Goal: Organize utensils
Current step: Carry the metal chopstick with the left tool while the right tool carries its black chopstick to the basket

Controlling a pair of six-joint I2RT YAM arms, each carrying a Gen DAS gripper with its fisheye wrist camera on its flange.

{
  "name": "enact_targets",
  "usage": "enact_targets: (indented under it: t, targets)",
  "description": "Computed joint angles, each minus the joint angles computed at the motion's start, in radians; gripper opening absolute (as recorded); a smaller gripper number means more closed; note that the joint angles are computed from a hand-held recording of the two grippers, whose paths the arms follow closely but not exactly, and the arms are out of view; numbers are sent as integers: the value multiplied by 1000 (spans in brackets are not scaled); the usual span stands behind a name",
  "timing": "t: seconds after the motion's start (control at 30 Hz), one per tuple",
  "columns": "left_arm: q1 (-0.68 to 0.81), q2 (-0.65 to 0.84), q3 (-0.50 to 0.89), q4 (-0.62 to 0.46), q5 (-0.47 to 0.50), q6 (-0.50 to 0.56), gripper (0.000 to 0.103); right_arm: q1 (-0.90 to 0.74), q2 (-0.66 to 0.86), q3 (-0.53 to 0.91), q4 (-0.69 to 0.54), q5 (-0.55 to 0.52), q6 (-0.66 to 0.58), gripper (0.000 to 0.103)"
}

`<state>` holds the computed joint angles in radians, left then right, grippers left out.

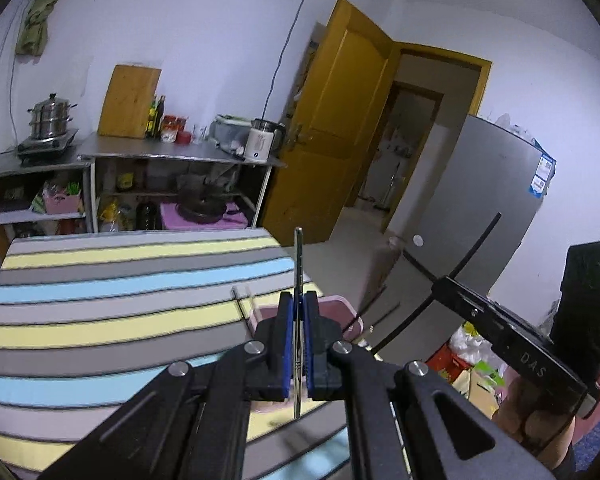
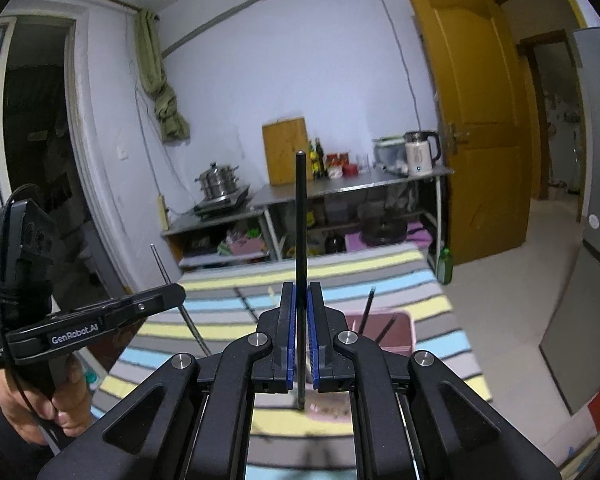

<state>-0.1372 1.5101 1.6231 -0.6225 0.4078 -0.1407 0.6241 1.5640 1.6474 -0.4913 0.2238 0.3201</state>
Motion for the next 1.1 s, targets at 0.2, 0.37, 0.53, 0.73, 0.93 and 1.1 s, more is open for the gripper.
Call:
enact_targets:
  t: [0.2,0.37,0.53,0.73,0.93,1.1]
  targets:
    - [-53,102,64,51,-71,12,5,-43,42,29,42,-13,1,6]
    - [-77,149,48,95,-110,28,5,-47,73,15,79,-1,-2,5]
    - [-93,159,-2,159,-137,42,5,-51,99,-3,105,2,-13,5]
    - [-93,170,-42,188,-141,53,5,-46,119,-24,117,11,-34,5]
    - [-87,173,-81,179,-126,55,5,-51,123,-64,119,-1,-28,6]
    - [-82,158,-97,154,-118,52,5,-52,123,-71,92,-7,-27,6]
